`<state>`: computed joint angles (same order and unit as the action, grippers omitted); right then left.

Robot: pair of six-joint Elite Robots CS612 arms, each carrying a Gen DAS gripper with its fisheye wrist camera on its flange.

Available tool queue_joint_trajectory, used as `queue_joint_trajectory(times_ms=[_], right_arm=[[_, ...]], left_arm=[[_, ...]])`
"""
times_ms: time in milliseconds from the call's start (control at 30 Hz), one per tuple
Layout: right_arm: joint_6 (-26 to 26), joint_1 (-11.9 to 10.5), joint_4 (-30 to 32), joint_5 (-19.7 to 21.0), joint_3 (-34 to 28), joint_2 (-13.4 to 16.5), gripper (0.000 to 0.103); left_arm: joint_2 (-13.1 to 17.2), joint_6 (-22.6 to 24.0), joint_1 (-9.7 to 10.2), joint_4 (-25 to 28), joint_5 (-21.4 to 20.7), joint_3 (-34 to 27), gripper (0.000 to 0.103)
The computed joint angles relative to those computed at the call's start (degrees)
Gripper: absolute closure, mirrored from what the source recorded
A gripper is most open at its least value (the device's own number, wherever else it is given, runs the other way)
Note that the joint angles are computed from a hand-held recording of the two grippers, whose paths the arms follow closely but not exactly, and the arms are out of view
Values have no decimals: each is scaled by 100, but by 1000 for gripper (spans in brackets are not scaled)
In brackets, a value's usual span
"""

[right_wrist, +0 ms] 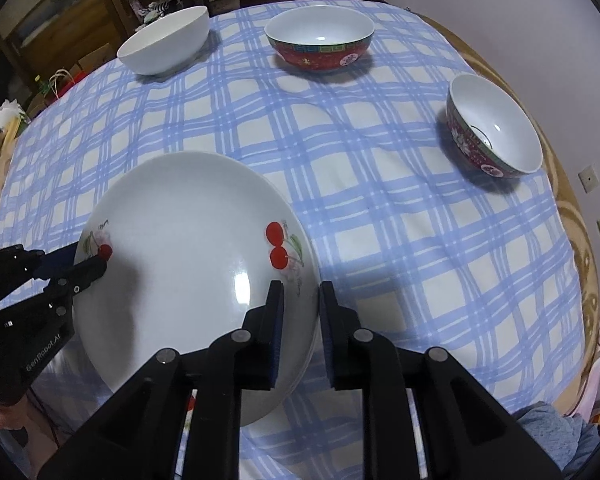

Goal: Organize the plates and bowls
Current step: 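Carry the plate with the left gripper while the right gripper carries its plate onto the stack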

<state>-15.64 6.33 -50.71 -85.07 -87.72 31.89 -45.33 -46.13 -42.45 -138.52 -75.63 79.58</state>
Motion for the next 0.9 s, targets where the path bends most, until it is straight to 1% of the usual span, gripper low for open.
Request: queue_joint_trajectory(times_ms=[100,167,200,300,500,633,733,900], right_arm=[[38,-8,15,41,7,-3,83],[36,-10,14,85,16,-5,78],[53,-11,10,111,16,-4,77],[20,-3,-13,89,8,4,77],[139,-9,2,169,37,-12,76],[244,-42,41,268,54,-23,76],[291,-47,73,279,58,-29,77],[215,-43,-9,277,37,-50,77]], left_arm=[[-5,-37,16,-66,-41,25,81],[-5,-39,21,-107,-61,41,80],[-5,-39,22,-126,-69,49,80],[-14,-93,35,-192,-131,80,79],[-51,-289,79,-352,-297,169,78],[-58,-341,86,-360,-322,179,78],[-77,-353,76,-352,-255,195,79],[-160,-477,123,-465,-329,272,79]])
